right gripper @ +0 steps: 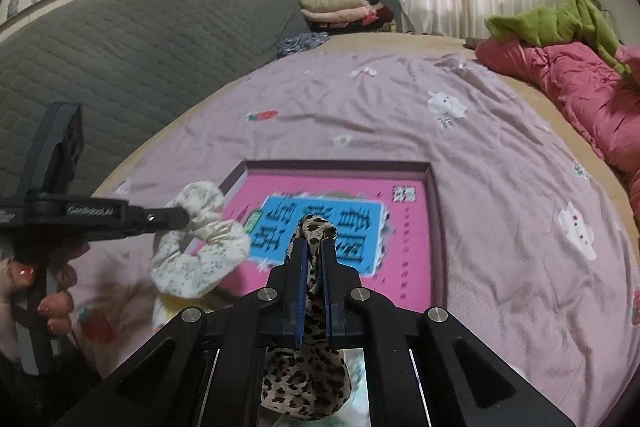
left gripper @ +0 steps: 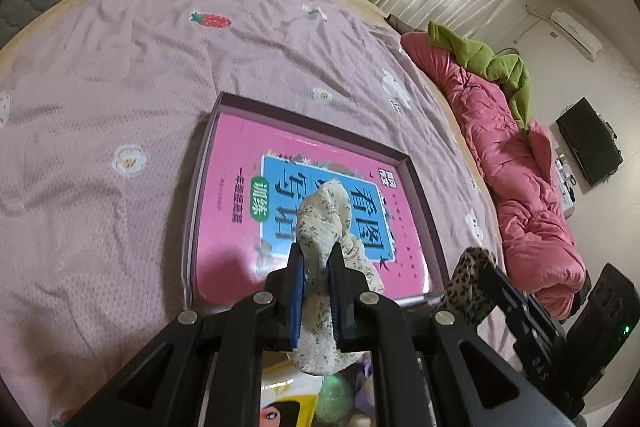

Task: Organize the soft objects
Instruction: 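Carry both scrunchies into the tray and release them onto the book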

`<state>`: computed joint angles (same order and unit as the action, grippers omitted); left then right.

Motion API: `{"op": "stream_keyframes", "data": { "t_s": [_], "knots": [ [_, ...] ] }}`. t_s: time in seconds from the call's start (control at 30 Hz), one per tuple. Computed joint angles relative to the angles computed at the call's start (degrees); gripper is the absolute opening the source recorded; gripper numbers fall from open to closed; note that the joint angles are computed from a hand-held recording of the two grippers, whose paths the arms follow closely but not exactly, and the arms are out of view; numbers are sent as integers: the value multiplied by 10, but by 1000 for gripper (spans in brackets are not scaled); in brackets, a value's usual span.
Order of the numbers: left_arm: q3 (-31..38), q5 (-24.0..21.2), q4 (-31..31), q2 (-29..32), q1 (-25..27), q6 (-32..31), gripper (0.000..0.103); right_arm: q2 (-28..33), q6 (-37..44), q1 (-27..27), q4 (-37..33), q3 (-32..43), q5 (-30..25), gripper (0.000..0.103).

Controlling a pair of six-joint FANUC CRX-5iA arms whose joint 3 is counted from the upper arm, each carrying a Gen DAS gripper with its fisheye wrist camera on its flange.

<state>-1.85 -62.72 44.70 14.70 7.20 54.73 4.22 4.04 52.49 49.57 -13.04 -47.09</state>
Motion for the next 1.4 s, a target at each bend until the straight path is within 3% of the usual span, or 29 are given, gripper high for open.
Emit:
{"op": "stream_keyframes", "data": {
  "t_s": [0.33, 0.73, 1.13, 1.3, 1.4],
  "knots": [
    [27, 25, -29, 24, -16, 36, 11, 50, 25, -52, -18, 39, -7, 7],
    [30, 40, -57, 33, -21, 40, 11, 105, 82, -74, -49, 82, -30, 8],
    [31, 46, -65, 40, -22, 45, 11, 110, 80, -85, -42, 73, -44, 9],
    [36, 51, -69, 45, -22, 49, 11, 102, 94, -88, -61, 68, -33, 19],
    [37, 55, -74, 46, -23, 51, 11, 89, 74, -86, -49, 52, -25, 30]
  ]
}}
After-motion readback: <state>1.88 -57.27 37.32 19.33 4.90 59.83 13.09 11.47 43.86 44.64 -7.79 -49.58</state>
